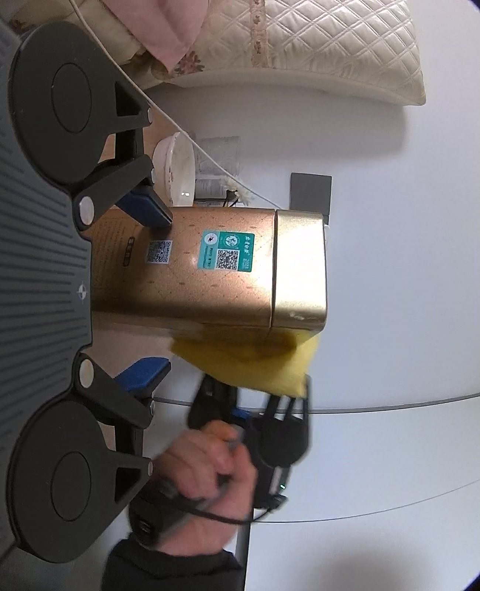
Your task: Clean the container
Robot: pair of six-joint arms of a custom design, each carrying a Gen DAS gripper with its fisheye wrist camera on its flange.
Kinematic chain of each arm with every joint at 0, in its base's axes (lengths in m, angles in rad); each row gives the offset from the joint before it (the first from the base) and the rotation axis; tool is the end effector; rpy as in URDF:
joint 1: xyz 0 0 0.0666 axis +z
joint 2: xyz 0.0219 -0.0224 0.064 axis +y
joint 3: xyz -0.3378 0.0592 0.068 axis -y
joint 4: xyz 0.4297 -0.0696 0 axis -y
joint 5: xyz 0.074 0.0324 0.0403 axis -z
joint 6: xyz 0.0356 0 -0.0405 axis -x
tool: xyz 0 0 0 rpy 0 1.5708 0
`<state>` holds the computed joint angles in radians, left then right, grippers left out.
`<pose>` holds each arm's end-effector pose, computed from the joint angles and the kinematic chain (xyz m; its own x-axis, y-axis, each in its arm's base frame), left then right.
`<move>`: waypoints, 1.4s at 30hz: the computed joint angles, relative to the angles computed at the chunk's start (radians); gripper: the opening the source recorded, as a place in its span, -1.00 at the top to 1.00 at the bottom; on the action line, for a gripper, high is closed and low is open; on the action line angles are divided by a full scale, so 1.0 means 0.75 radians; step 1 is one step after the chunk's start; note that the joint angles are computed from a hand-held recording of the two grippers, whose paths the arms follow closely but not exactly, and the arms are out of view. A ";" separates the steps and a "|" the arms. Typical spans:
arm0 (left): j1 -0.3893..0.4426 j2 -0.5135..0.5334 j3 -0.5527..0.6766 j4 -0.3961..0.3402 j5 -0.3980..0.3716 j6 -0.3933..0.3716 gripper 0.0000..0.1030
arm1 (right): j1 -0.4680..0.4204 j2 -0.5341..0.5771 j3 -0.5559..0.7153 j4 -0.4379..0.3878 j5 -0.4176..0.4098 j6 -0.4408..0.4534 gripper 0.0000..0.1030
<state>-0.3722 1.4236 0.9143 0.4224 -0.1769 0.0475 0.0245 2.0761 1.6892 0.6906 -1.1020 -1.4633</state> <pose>0.4897 -0.1849 0.2555 -0.0900 -0.0150 -0.9958 0.1906 0.9811 -0.0320 0.7279 0.0492 0.2579 -0.8250 0.4291 -0.3676 -0.3897 0.0389 0.9201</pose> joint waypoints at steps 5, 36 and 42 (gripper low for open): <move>0.016 0.010 0.015 -0.004 0.040 -0.009 -0.57 | -0.018 -0.018 -0.052 0.081 0.001 -0.010 0.64; 0.034 0.016 -0.016 0.039 0.066 -0.020 -0.37 | -0.033 -0.113 -0.251 -0.015 0.082 0.050 0.64; 0.040 0.019 -0.013 0.040 0.074 -0.008 -0.30 | -0.039 -0.112 -0.242 0.145 0.086 -0.079 0.63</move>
